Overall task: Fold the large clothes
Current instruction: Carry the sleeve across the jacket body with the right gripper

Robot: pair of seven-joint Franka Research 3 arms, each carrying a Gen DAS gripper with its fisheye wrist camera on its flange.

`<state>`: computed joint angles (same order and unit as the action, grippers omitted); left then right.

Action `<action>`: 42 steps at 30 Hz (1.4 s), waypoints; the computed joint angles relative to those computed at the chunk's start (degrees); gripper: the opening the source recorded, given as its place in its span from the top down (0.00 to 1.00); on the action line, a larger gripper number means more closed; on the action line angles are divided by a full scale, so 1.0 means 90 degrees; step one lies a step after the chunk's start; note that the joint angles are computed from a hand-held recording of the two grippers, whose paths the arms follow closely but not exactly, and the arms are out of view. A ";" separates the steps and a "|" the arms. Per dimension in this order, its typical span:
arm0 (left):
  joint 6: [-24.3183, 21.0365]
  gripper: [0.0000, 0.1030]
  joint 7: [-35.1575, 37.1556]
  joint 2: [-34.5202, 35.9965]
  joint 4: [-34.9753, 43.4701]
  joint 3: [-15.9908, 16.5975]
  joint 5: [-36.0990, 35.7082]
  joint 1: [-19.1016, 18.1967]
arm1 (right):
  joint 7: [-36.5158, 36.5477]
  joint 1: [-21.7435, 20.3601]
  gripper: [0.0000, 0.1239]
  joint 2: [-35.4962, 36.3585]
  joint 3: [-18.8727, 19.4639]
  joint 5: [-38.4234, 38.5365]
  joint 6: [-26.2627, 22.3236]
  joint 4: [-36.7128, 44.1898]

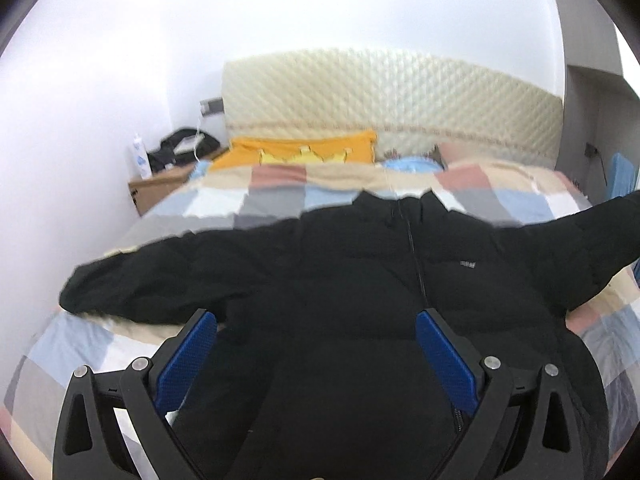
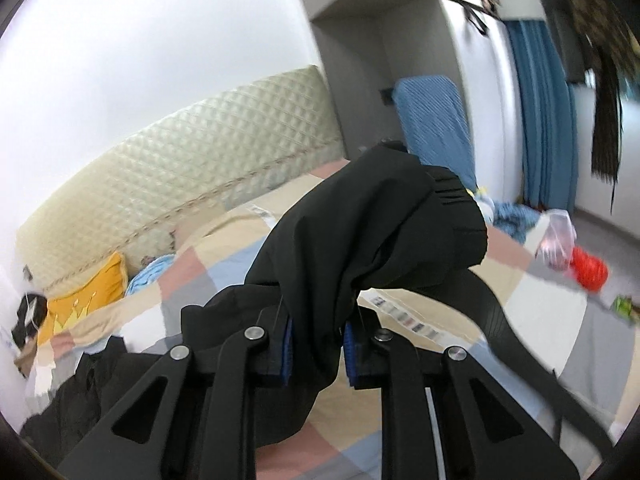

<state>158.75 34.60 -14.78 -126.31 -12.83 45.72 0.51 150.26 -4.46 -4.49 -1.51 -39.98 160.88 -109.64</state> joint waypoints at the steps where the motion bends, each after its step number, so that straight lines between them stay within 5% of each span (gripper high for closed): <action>1: 0.0054 0.02 -0.0127 -0.0126 -0.0093 -0.0021 0.0143 0.0058 | -0.0072 0.0058 0.83 0.0000 0.0074 -0.0058 -0.0213 0.0140; 11: 0.0646 0.02 0.0181 -0.0586 -0.0675 0.0207 -0.0386 0.0237 | 0.0409 0.0925 0.83 0.0271 0.0480 -0.1256 -0.1557 0.1087; 23: 0.1242 0.02 0.0939 -0.0742 -0.1258 0.0779 -0.1941 0.0391 | 0.0719 0.2754 0.83 0.1600 0.0612 -0.3152 -0.2406 0.2276; 33: 0.1405 0.02 0.1056 -0.0639 -0.1333 0.0579 -0.2246 0.0759 | -0.1226 0.3819 0.80 0.3343 0.0647 -0.2304 -0.2162 0.3314; 39: 0.1439 0.02 0.1138 -0.0546 -0.1314 0.0574 -0.2332 0.0764 | -0.3170 0.4194 0.81 0.3951 0.0770 -0.1684 -0.1905 0.3413; 42: 0.1400 0.02 0.1181 -0.0527 -0.1294 0.0580 -0.2352 0.0743 | -0.3514 0.4451 0.81 0.4014 0.0555 -0.1717 -0.1849 0.3424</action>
<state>171.35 45.24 -19.52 -137.95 -7.61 24.55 7.19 118.64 35.61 31.63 3.48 -55.43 144.24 -78.83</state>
